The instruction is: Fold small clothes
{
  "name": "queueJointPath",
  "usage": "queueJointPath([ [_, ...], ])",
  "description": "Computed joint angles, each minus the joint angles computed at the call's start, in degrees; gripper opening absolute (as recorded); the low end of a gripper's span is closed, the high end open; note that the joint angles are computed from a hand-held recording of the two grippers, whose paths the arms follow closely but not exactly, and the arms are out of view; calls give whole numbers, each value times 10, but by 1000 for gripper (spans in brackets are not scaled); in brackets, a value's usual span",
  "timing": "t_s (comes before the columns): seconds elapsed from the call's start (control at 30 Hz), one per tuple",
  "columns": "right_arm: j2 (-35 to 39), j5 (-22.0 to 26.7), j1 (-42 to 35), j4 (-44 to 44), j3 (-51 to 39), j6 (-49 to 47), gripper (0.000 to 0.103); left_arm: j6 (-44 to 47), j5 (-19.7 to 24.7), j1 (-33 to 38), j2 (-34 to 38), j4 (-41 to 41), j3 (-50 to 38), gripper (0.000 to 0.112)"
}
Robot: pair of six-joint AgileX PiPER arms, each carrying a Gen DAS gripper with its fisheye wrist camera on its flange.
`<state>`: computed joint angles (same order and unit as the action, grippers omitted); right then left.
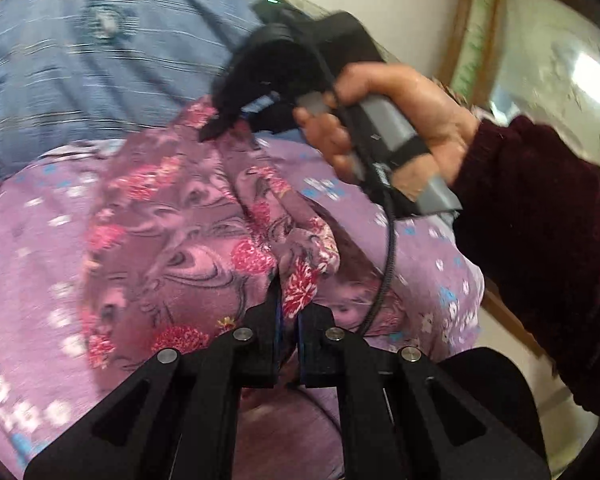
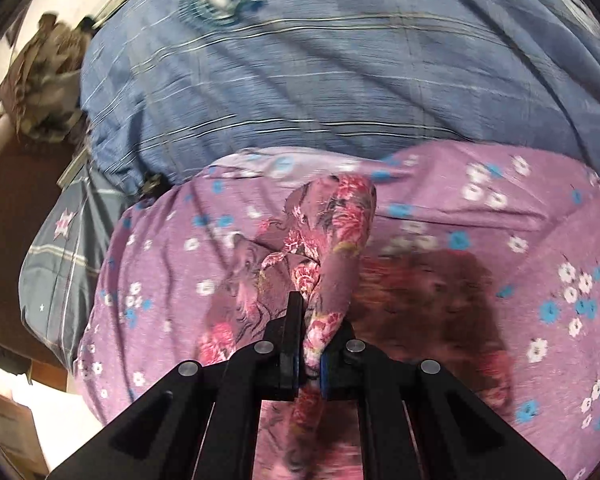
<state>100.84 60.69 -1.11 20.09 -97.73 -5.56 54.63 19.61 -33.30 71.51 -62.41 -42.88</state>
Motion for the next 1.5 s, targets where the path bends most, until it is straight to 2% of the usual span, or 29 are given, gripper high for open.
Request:
queueJointPath([
  [0.07, 0, -8, -31, 15, 17, -29, 5, -15, -8, -32, 38, 23, -32, 4],
  [0.23, 23, -38, -101, 38, 43, -74, 3, 6, -2, -66, 120, 7, -92, 4],
  [0.3, 38, -37, -126, 67, 48, -98, 3, 13, -8, -82, 147, 3, -111, 4],
  [0.4, 55, -22, -144, 96, 52, -119, 4, 73, 18, -72, 158, -37, -114, 6],
  [0.43, 57, -17, -149, 106, 51, -126, 5, 75, 45, -59, 157, -29, -119, 8],
  [0.47, 58, -10, -156, 121, 51, -130, 11, 61, 75, -49, 160, -9, -133, 21],
  [0.5, 62, 4, -164, 131, 43, -120, 16, 50, 116, -39, 162, 3, -145, 40],
  [0.53, 69, 22, -171, 135, 29, -108, 21, 50, 173, -16, 171, 7, -165, 50],
  [0.57, 70, 34, -177, 138, 19, -100, 33, 55, 227, 4, 174, 6, -176, 60],
  [0.67, 38, 12, -175, 113, 30, -96, 36, 52, 301, 45, 165, 22, -193, 60],
  [0.73, 17, 7, -176, 109, 33, -99, 36, 80, 347, 84, 162, 10, -204, 60],
  [0.87, -22, 5, -145, 80, 41, -113, 32, 145, 395, 182, 123, -23, -201, 64],
  [0.97, -29, 10, -93, 48, 38, -107, 28, 157, 372, 248, 113, -39, -197, 72],
  [1.03, -16, 12, -58, 29, 23, -84, 27, 136, 331, 265, 125, -25, -204, 72],
  [1.13, 21, 14, -16, -1, -6, -43, 27, 87, 298, 269, 156, 2, -227, 72],
  [1.2, 56, 15, 13, -50, -29, 6, 25, 61, 270, 247, 173, 32, -229, 72],
  [1.27, 94, 25, 20, -78, -47, 48, 24, 19, 219, 196, 192, 95, -229, 72],
  [1.3, 120, 36, 11, -65, -56, 62, 23, -1, 208, 182, 196, 127, -226, 72],
  [1.37, 114, 4, -6, -29, -27, 51, 21, -63, 157, 124, 214, 217, -220, 73],
  [1.4, 105, 1, -10, -23, -18, 49, 21, -73, 144, 114, 214, 231, -214, 73],
  [1.43, 91, -2, -11, -26, -5, 49, 21, -88, 135, 105, 212, 246, -212, 73],
  [1.5, 52, -10, -14, -37, 29, 41, 26, -103, 167, 117, 210, 245, -228, 72],
])
